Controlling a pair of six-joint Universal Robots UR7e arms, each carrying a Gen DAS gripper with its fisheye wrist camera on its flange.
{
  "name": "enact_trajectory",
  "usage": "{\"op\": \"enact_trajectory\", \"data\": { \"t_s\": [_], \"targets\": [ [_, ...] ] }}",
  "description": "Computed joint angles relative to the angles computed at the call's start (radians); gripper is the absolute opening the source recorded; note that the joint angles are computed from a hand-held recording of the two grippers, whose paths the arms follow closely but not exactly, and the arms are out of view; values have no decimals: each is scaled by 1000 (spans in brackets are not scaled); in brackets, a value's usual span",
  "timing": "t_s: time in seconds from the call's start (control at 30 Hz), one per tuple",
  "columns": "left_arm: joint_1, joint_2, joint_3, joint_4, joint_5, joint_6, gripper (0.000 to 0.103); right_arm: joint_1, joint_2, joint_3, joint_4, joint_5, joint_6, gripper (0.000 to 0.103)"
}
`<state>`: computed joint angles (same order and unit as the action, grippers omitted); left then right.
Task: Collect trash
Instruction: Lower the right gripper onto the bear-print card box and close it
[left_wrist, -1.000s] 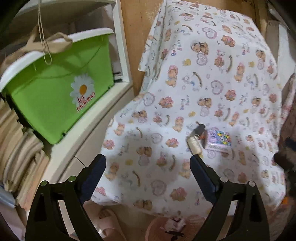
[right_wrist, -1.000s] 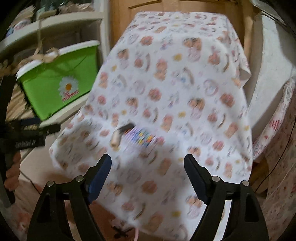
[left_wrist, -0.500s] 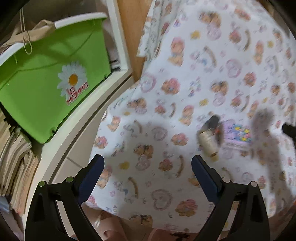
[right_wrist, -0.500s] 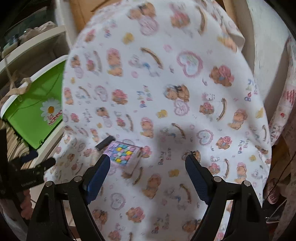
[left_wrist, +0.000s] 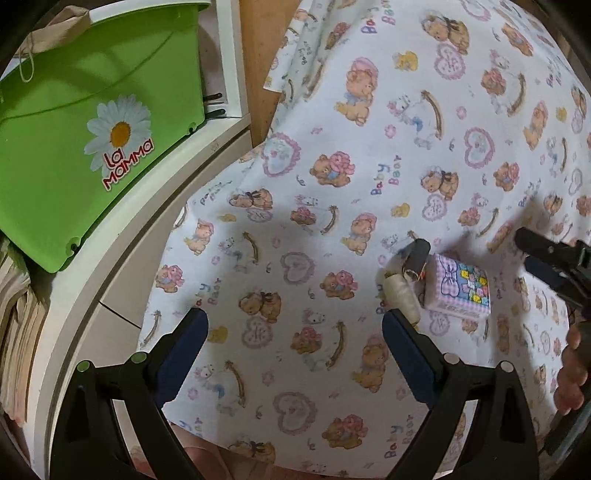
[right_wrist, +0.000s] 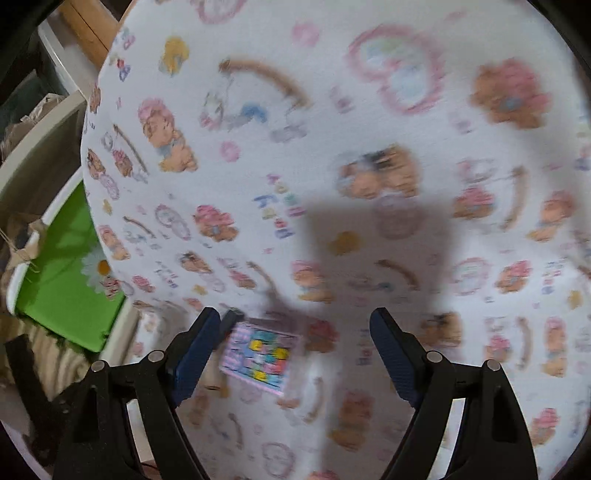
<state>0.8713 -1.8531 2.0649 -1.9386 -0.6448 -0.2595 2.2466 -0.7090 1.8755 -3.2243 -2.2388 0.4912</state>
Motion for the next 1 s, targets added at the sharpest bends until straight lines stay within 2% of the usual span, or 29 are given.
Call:
{"op": "enact_trajectory", "data": {
  "t_s": [0.07, 0.17, 0.3, 0.37, 0.5, 0.6, 0.73, 1.0],
  "targets": [
    [6, 3, -9, 0, -12, -9, 94, -17, 10, -16, 6, 55, -16, 77],
    [29, 17, -33, 11, -58, -34, 94, -25, 39, -49, 27, 71, -21, 72],
    [46, 30, -52, 20, -81, -62, 94, -25, 69, -78, 45, 49, -30, 71],
    [46, 31, -53, 16, -79, -66, 94, -28, 78, -83, 53, 54, -29, 68],
    [39, 29, -45, 13, -65, -67, 94, -42, 77, -76, 61, 122, -50, 67],
    [38, 22, -45, 16, -71, -68, 94, -28, 80, -83, 97, 132, -101, 67],
    [36, 9, -49, 17, -78, -70, 94, -20, 78, -86, 178, 191, -149, 67],
    [49, 10, -74, 32, -85, -85, 94, 55, 130, -142, 305, 128, -271, 67]
  ]
}}
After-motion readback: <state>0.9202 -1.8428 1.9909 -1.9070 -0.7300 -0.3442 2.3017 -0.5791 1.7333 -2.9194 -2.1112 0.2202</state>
